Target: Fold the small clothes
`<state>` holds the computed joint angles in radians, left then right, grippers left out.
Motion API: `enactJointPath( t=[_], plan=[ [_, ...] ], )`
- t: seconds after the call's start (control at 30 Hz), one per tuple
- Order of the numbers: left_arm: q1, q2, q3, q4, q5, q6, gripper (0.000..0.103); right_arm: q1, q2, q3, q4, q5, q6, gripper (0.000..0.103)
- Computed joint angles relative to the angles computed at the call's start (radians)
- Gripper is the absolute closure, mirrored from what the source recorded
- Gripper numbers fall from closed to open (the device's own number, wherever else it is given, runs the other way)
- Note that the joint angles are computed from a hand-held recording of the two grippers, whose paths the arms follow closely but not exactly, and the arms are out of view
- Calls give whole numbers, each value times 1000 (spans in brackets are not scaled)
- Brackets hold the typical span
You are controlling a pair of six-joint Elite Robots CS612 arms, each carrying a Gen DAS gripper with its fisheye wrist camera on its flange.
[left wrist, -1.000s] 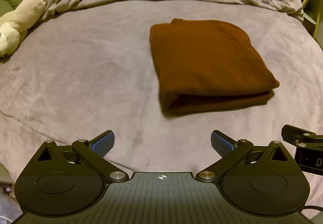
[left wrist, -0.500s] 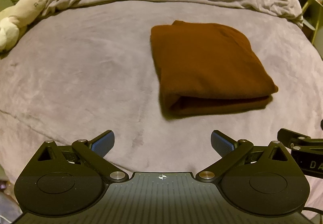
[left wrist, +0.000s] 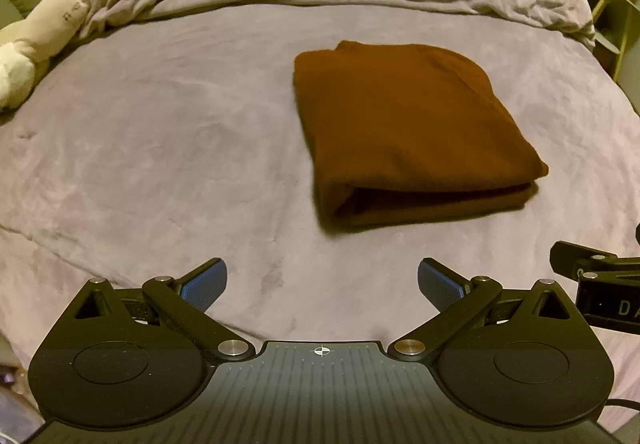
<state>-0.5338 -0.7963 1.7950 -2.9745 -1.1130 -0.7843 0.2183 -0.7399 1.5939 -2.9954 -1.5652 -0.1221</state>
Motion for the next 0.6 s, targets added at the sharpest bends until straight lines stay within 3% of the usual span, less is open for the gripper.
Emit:
enactJointPath(
  t=[0.6],
  plan=[
    [-2,1,0,-9,-9,5,0,1,0,3,-11,-9,-1,4]
  ],
)
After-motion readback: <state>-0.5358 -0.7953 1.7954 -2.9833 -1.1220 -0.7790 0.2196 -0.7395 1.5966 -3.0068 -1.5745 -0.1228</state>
